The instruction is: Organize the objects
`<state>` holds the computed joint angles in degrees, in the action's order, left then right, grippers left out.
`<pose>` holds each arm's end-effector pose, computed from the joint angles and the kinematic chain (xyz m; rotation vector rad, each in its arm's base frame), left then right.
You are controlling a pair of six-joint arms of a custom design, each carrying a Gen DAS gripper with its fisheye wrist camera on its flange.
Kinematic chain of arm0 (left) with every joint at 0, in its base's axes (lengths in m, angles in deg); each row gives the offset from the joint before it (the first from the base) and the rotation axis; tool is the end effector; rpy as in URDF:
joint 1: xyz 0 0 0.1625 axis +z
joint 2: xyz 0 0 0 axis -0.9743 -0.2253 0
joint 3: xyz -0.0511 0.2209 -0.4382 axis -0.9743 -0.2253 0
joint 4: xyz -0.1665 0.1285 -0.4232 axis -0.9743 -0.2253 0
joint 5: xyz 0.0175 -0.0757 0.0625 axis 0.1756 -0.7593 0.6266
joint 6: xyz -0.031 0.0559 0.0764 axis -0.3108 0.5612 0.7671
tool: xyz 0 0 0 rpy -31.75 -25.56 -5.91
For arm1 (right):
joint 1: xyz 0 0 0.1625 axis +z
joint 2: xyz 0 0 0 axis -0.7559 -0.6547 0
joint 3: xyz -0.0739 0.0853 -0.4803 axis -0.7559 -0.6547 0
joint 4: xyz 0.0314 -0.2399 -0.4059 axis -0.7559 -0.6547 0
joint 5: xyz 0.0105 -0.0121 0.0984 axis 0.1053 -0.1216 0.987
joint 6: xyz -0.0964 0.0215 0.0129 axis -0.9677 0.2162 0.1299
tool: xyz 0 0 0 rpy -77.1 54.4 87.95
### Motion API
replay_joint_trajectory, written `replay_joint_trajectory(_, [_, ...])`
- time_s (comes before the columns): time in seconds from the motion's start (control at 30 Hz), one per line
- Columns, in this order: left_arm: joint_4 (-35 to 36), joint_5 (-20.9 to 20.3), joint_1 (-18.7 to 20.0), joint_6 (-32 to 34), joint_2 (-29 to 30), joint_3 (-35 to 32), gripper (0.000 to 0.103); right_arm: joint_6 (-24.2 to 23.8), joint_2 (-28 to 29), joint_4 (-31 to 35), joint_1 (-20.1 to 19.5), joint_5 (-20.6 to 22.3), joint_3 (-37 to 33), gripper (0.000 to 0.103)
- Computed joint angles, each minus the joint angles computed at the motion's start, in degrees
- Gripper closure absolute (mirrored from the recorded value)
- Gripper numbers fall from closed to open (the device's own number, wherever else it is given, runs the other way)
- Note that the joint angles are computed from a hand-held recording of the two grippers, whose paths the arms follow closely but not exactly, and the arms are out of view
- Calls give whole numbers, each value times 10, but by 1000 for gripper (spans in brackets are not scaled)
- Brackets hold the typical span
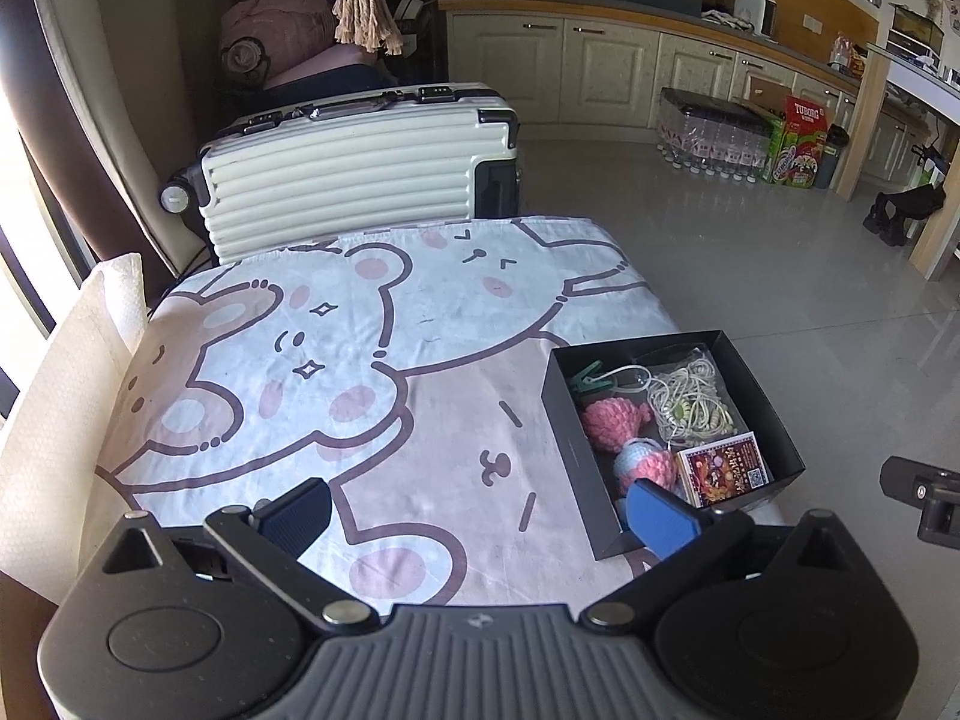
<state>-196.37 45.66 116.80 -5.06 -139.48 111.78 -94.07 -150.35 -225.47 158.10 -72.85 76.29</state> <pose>-0.2901 -0.5227 0.2973 0.2516 2.3108 -0.9114 0.2658 -0.5453 0.3303 0.7886 -2.2165 0.7184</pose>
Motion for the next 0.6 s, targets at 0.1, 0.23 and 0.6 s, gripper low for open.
replay_joint_trajectory(0.1, [4, -1, 1, -4, 2, -1, 0, -3, -1, 2, -1, 0, -1, 0])
replay_joint_trajectory(0.23, [7, -1, 2, -5, 3, -2, 0, -4, -1, 4, -3, 3, -1, 0])
replay_joint_trajectory(0.6, [2, -3, 4, -4, 3, -2, 0, -9, -1, 12, -2, 10, -2, 0])
